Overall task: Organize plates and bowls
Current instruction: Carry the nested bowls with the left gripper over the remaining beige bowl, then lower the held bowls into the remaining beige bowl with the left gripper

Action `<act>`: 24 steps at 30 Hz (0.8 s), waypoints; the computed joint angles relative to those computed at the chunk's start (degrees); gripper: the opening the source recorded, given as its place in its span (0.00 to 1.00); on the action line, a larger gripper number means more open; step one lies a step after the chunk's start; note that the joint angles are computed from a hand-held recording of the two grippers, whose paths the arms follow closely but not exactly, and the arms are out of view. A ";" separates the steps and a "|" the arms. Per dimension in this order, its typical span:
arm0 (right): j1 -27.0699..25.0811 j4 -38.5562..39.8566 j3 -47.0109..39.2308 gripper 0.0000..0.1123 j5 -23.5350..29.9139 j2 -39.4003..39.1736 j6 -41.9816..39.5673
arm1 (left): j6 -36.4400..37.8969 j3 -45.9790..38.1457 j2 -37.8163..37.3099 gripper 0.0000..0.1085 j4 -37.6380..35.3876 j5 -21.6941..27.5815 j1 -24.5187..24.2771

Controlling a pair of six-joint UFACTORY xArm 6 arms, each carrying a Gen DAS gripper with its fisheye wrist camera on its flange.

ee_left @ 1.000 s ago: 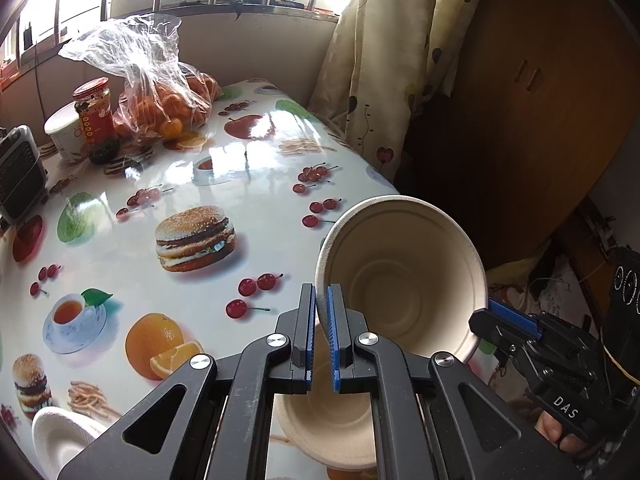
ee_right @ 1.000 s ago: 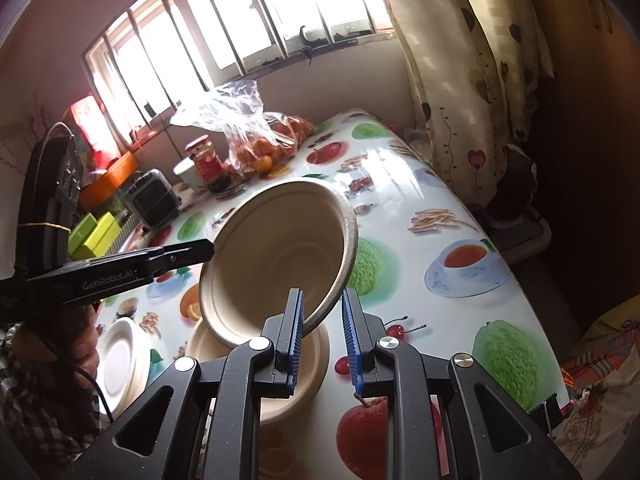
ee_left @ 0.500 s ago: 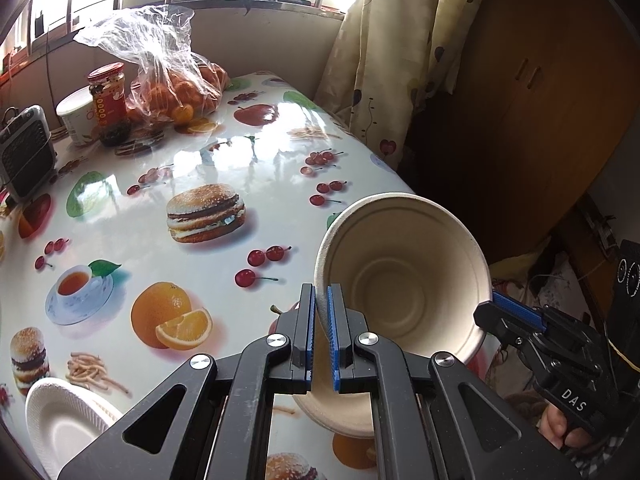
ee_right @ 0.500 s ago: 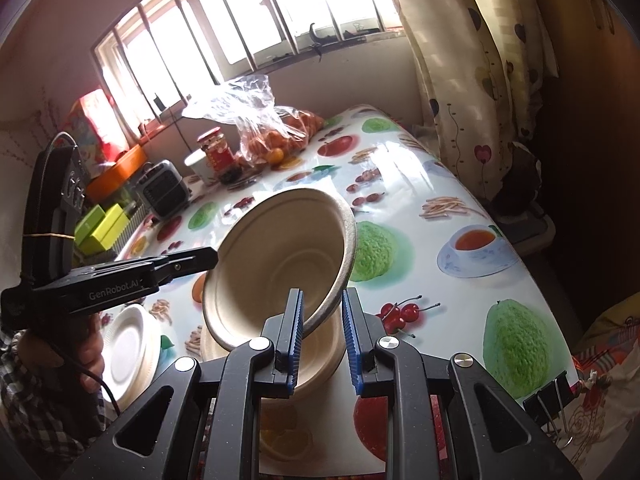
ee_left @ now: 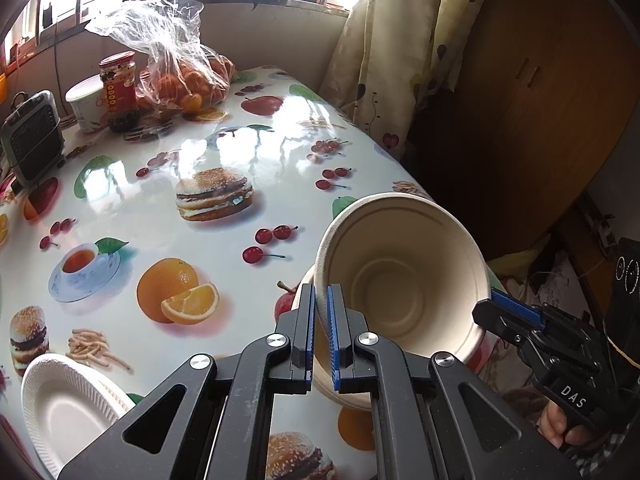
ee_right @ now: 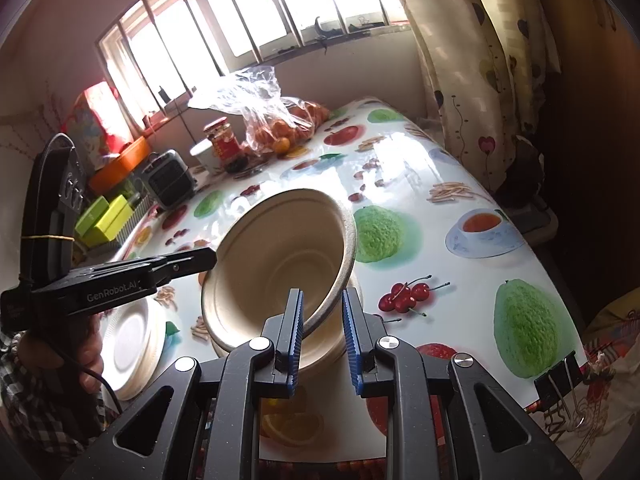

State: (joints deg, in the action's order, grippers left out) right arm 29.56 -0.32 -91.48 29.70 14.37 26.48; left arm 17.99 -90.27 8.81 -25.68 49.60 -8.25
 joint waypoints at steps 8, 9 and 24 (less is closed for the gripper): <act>0.48 0.69 0.92 0.17 -0.06 -0.15 -0.32 | -0.14 2.10 -1.16 0.06 0.28 -0.54 0.29; 0.53 0.77 1.06 0.17 -0.06 -0.19 -0.40 | -0.27 2.28 -1.22 0.06 0.29 -0.51 0.32; 1.06 1.27 2.09 0.18 0.55 -0.07 -0.18 | -1.18 4.43 -1.84 0.06 0.97 -0.51 0.30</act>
State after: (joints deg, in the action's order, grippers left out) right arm 30.62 0.95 -89.39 30.25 14.29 26.30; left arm 16.82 -85.83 6.97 -24.71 49.09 -7.95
